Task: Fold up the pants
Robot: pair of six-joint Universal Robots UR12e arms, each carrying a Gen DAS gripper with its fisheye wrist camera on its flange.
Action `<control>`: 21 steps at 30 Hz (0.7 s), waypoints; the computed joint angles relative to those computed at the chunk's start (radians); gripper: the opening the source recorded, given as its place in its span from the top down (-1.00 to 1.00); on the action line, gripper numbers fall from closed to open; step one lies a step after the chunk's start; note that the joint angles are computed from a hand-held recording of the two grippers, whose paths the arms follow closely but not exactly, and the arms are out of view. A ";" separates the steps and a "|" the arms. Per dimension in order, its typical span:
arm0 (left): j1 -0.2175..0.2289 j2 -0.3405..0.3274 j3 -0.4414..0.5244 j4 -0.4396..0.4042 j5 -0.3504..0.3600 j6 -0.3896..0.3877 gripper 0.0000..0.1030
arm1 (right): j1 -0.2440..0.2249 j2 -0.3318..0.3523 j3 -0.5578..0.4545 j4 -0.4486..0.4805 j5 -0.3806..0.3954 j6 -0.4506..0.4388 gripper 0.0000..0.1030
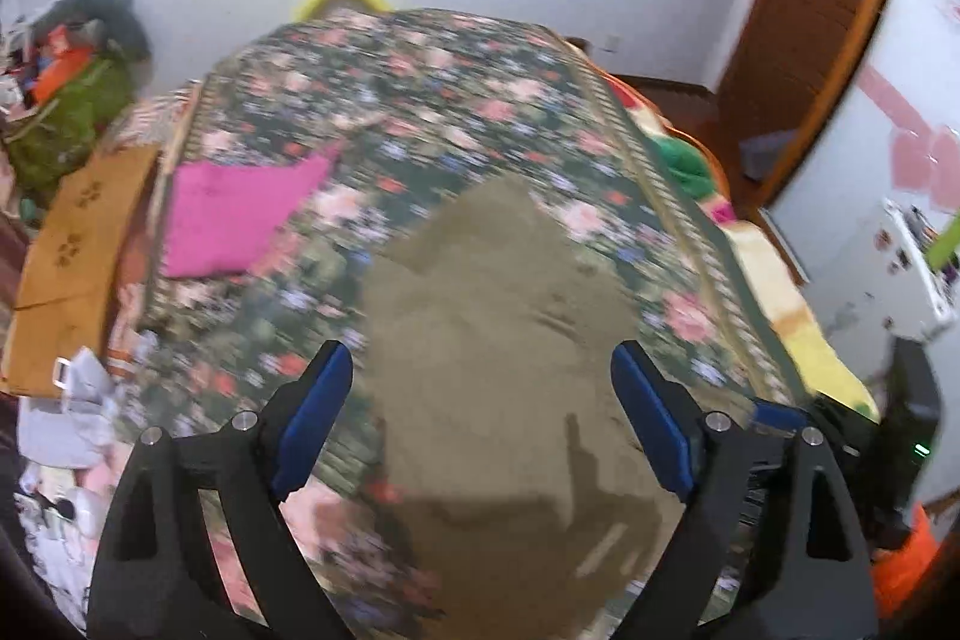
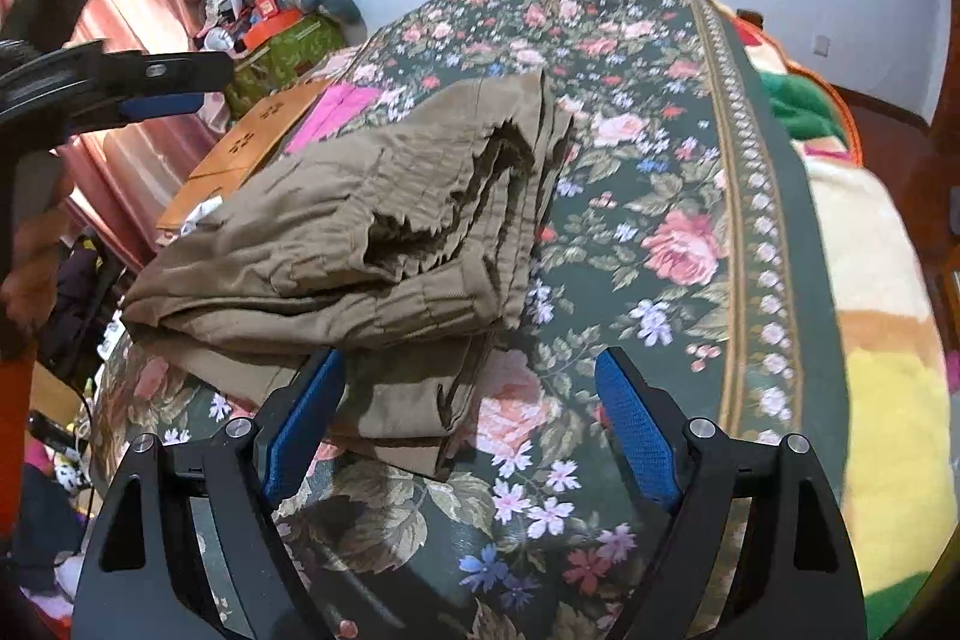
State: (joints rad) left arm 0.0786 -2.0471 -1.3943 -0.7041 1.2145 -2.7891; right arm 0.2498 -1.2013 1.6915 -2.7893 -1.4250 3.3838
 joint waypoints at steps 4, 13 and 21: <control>-0.003 -0.074 0.093 0.027 0.104 -0.044 -0.84 | -0.004 -0.007 0.006 -0.018 -0.016 0.014 -0.62; -0.030 -0.257 0.343 -0.159 0.197 -0.027 -0.85 | -0.016 -0.015 0.014 -0.024 -0.050 0.057 -0.62; -0.072 -0.368 0.459 -0.321 0.366 0.065 -0.87 | -0.017 -0.016 0.014 0.007 -0.105 0.083 -0.62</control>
